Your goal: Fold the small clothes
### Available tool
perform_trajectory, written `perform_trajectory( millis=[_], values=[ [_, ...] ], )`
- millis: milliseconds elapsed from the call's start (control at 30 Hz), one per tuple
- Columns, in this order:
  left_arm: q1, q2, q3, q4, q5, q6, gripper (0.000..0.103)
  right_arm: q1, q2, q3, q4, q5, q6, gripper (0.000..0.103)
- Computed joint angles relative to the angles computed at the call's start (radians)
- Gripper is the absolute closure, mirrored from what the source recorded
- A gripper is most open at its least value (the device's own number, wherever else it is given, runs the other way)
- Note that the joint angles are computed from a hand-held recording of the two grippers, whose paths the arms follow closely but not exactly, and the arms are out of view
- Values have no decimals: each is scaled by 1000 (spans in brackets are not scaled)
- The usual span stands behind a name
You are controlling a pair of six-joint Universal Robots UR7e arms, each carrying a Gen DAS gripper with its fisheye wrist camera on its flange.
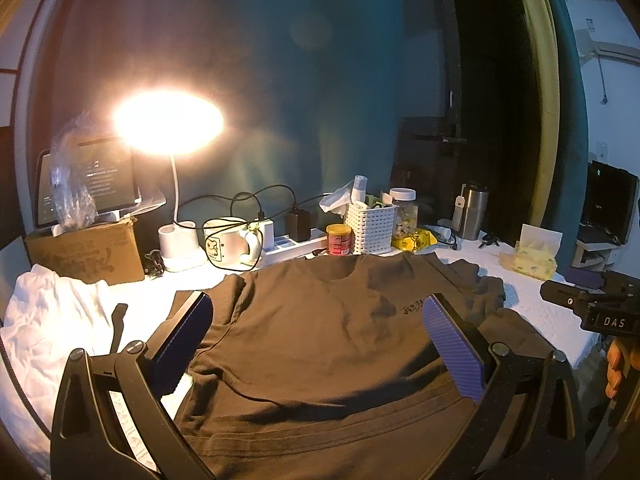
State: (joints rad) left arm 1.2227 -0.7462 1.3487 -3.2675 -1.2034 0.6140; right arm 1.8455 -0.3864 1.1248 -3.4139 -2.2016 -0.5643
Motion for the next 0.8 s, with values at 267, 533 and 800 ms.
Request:
perform_trajectory(
  millis=[267,533,800],
  values=[
    [1,-1,-3,5,-1,-6,0,1,6,-10,5,-5,-1,20],
    [1,-2,-3,6,1,-9,0,0,5,-4,-2,-3,-4,20],
    [2,-2,-3,9,0,-10,0,0,6,-6,-2,-6,-4,20]
  ],
)
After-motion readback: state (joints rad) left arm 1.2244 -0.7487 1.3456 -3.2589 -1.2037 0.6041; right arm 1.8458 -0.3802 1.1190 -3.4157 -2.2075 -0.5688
